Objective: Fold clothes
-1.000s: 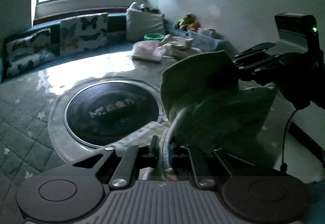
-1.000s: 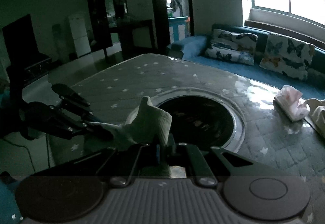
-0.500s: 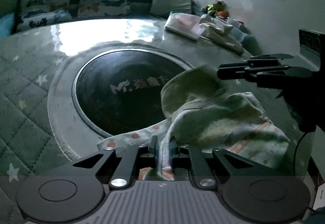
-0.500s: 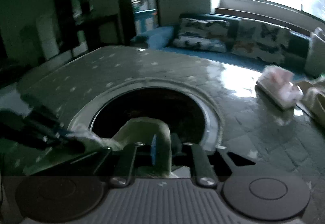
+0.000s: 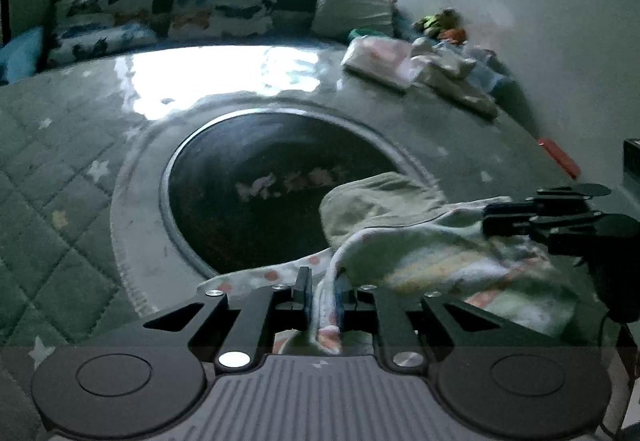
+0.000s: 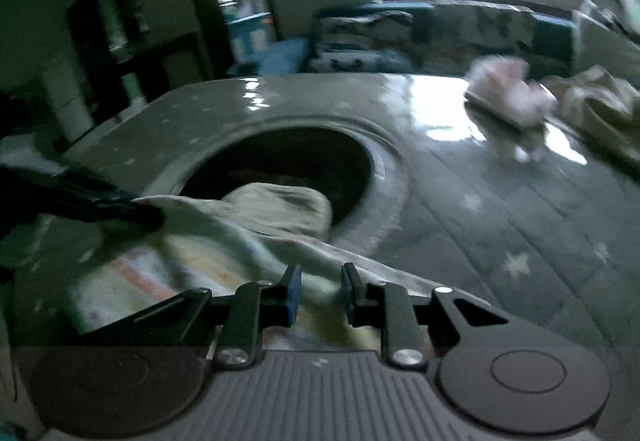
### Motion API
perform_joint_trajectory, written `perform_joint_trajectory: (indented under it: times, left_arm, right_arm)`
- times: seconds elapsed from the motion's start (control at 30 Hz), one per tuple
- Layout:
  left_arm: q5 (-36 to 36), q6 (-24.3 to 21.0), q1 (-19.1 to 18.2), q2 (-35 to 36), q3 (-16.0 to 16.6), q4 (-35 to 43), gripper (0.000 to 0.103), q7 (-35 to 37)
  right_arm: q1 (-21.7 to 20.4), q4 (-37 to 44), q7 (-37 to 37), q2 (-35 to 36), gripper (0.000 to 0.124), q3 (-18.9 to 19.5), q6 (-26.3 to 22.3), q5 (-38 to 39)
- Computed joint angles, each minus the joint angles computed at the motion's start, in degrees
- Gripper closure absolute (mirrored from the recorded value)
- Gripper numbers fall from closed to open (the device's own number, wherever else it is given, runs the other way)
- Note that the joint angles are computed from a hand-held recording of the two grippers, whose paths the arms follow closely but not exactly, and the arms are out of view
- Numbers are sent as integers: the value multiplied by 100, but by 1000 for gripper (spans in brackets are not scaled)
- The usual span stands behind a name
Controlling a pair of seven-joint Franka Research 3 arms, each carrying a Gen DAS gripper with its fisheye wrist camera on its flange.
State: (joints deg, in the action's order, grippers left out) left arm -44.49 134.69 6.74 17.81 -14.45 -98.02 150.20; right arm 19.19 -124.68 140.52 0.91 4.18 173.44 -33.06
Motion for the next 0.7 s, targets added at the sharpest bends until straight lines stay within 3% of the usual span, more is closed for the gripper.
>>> perform_joint_trajectory:
  times: [0.17, 0.47, 0.63, 0.7]
  left_arm:
    - [161, 87, -10, 87, 30, 67, 72, -286]
    - [623, 932, -13, 181, 46, 93, 75, -879]
    - [159, 1254, 167, -91, -183, -200, 78, -648]
    - [-327, 982, 265, -271, -303, -322, 78, -179]
  right_arm:
    - [-103, -110, 798, -82, 106, -50, -166, -770]
    - [-98, 178, 1393, -97, 104, 128, -799, -1774]
    - [-28, 353, 1247, -14, 104, 133, -568, -1705]
    - [4, 445, 810, 114, 104, 131, -338, -1185]
